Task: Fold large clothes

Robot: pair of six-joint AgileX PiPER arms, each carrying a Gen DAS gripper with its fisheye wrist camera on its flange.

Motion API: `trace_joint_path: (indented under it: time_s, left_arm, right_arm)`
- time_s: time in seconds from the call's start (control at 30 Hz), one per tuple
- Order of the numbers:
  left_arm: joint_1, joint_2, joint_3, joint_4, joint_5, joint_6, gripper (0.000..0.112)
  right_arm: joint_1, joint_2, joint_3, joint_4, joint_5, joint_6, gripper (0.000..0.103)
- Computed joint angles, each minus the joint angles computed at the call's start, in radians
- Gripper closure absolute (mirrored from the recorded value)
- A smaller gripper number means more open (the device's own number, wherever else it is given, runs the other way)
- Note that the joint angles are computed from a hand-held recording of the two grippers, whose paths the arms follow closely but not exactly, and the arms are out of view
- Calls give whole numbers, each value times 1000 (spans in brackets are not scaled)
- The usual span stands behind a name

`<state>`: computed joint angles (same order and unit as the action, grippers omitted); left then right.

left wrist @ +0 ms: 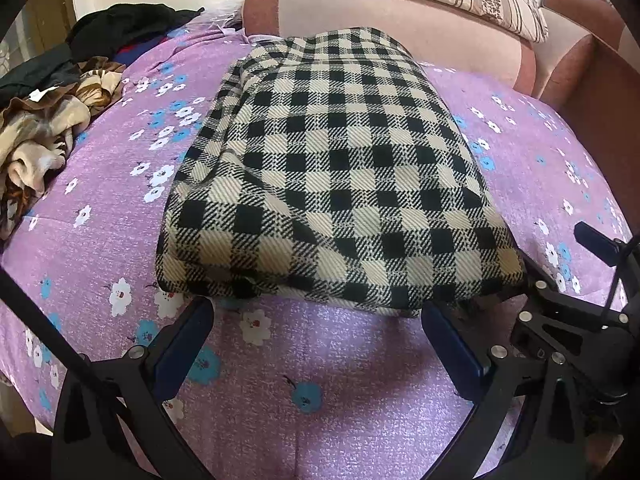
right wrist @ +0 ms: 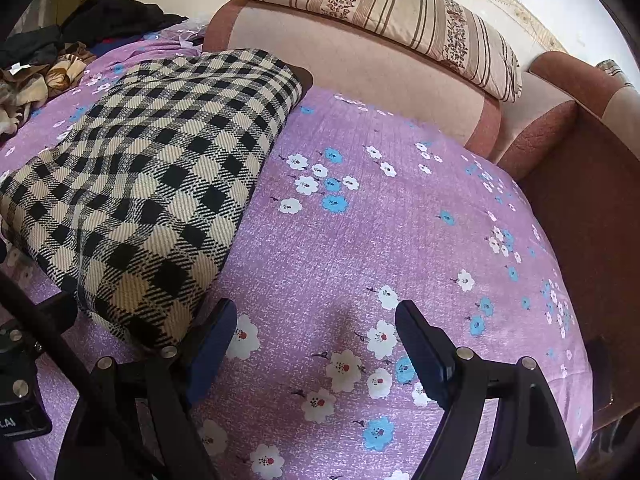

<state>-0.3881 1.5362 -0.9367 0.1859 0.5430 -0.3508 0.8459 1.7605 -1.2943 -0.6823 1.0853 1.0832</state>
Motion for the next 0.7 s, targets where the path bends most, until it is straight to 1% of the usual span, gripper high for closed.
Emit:
trace_joint_path:
  time_s: [0.23, 0.4, 0.53, 0.7]
  left_arm:
    - [-31, 5, 11, 88, -12, -85, 9]
    - [-35, 8, 12, 99, -14, -91, 9]
    - [-35, 9, 12, 96, -15, -92, 9]
    - [-35, 9, 12, 100, -16, -93, 9]
  right_arm:
    - [20, -7, -18, -47, 67, 21, 18]
    - [-9, 6, -47, 1, 109, -13, 18]
    - [-38, 7, -45, 55, 108, -33, 18]
    - [-39, 22, -42, 61, 119, -37, 18]
